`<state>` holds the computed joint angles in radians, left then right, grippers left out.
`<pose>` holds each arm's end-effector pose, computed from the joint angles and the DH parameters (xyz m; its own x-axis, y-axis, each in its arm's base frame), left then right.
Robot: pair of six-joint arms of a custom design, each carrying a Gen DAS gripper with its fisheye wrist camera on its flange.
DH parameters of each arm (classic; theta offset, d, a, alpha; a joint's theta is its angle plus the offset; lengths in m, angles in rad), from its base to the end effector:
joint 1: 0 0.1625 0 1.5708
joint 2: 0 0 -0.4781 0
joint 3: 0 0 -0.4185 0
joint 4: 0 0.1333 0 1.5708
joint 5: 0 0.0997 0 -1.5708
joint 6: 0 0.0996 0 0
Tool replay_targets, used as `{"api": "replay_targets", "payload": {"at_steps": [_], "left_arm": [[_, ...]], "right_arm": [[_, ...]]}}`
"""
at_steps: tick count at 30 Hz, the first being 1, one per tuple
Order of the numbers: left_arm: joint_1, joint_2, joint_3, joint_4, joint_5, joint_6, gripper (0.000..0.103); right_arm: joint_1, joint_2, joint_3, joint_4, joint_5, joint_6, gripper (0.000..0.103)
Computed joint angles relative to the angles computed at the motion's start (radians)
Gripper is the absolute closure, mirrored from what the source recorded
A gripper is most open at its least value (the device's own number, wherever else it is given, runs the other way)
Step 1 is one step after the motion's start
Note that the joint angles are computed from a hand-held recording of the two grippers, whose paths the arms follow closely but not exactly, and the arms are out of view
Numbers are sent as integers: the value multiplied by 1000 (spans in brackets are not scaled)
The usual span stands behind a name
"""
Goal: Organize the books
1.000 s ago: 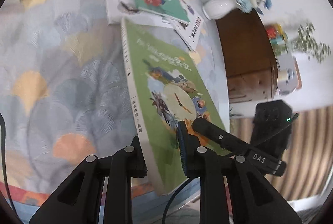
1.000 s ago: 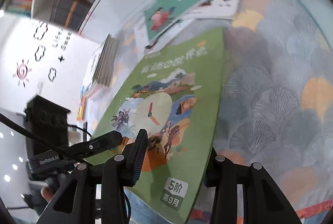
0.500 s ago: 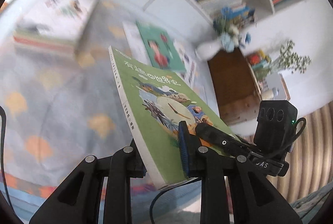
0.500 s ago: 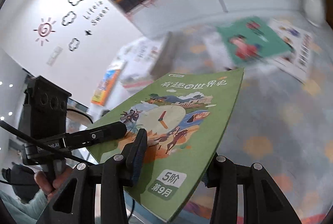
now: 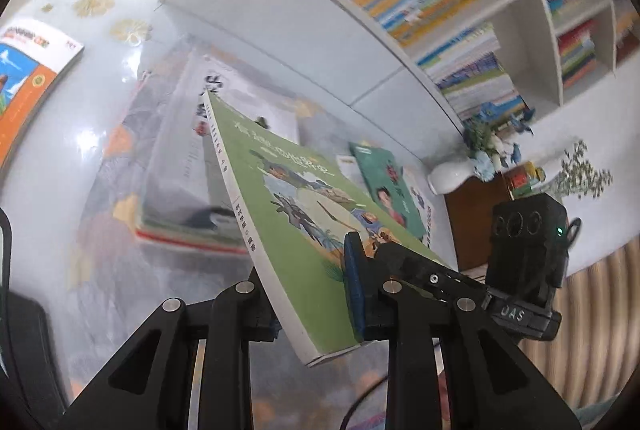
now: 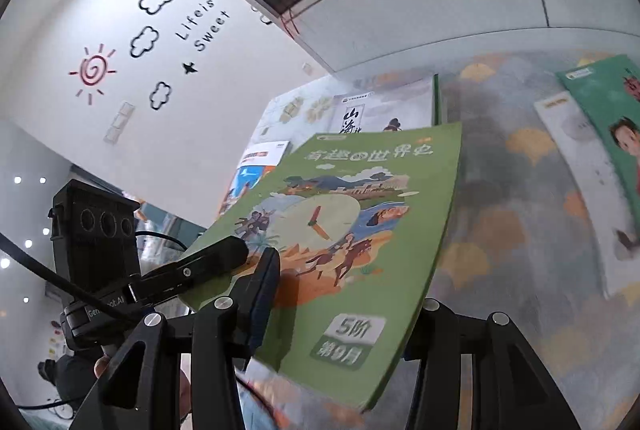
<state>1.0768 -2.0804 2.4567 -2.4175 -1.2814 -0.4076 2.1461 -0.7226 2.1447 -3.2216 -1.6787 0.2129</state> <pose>0.0058 -0.3304 0.3862 -0.9985 0.0015 -0.0539 0.0292 0.8555 -0.5169 0.3967 -0.3865 -0.0090 -0.9403 -0.3360 0.0546 -0.3389 0.9087 -0.2438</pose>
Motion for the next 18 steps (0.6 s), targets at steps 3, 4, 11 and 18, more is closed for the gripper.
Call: {"api": "replay_targets", "payload": {"at_steps": [3,4,11,18], "left_arm": [[105,68,-29,-66,-72,72,80],[134,86,-37,-86,-93,90,80],[257,157,-86,-105,-106,159,78],[316,177,-86,-111,-62,168,78]], "right_arm": [[11,50,-69,34,-48,16,56],[10,55,-78,40,-54,20,56],[-14,119,-152,84,-63,58,56],[-43,161,-178,123,-95,105,56]]}}
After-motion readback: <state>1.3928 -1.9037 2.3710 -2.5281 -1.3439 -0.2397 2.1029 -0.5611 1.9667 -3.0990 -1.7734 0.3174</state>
